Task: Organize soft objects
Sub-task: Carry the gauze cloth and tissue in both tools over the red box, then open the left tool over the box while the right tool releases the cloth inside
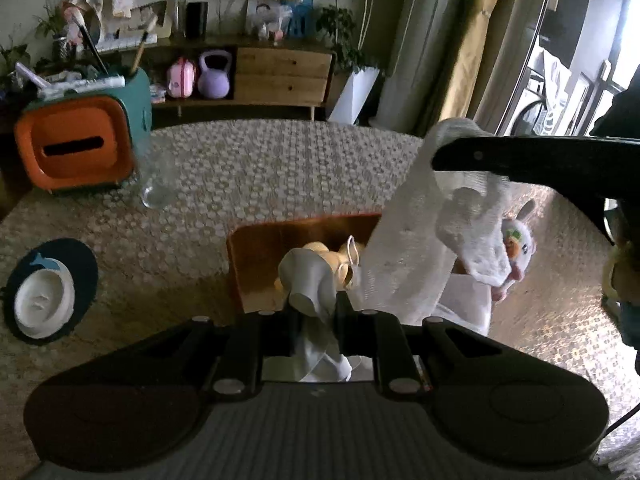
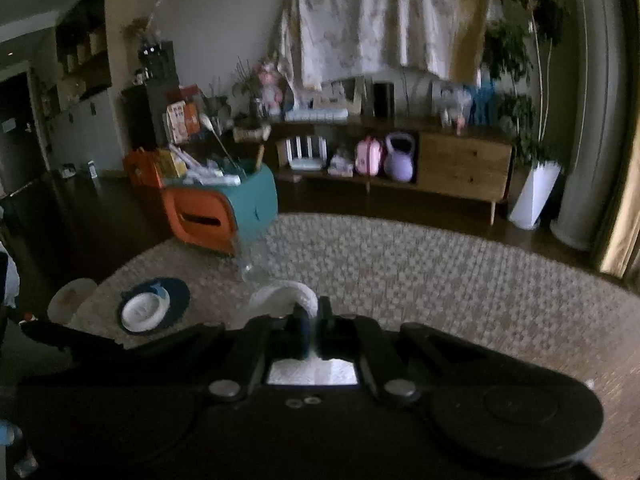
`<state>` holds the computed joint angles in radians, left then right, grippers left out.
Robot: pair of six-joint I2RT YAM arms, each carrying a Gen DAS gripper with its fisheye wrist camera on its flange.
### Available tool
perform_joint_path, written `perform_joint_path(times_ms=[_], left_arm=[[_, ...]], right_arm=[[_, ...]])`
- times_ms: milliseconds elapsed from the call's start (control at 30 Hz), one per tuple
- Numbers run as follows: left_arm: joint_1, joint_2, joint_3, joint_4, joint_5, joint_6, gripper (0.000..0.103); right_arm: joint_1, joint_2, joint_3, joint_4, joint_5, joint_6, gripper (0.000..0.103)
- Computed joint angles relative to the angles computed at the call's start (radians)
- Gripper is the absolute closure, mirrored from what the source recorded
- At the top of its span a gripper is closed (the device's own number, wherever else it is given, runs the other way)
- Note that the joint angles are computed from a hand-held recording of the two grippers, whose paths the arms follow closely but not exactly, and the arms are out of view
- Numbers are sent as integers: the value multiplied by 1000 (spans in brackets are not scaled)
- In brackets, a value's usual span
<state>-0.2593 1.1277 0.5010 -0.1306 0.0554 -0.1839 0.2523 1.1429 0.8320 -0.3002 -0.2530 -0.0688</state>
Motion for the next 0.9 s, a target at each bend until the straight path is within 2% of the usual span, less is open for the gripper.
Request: perform_joint_path(times_ms=[333,500,733,833,900], left_arm=[[-17,150,-15,104,52,16,86],[-43,187,-19,108,28,29,86],[-30,208,-20,121,29,13,85],[-32,198,-15,95,29,10,78],[-33,185,-16,87,25,9,58]], right_arm=[[22,114,-58,53,49,-14,100],[25,126,-99,56,47,-23,99],[3,125,-89,16,3,-38,88],[-9,124,-80,1,-9,-34,84],[-17,116,-79,-11,-17,-38,79]])
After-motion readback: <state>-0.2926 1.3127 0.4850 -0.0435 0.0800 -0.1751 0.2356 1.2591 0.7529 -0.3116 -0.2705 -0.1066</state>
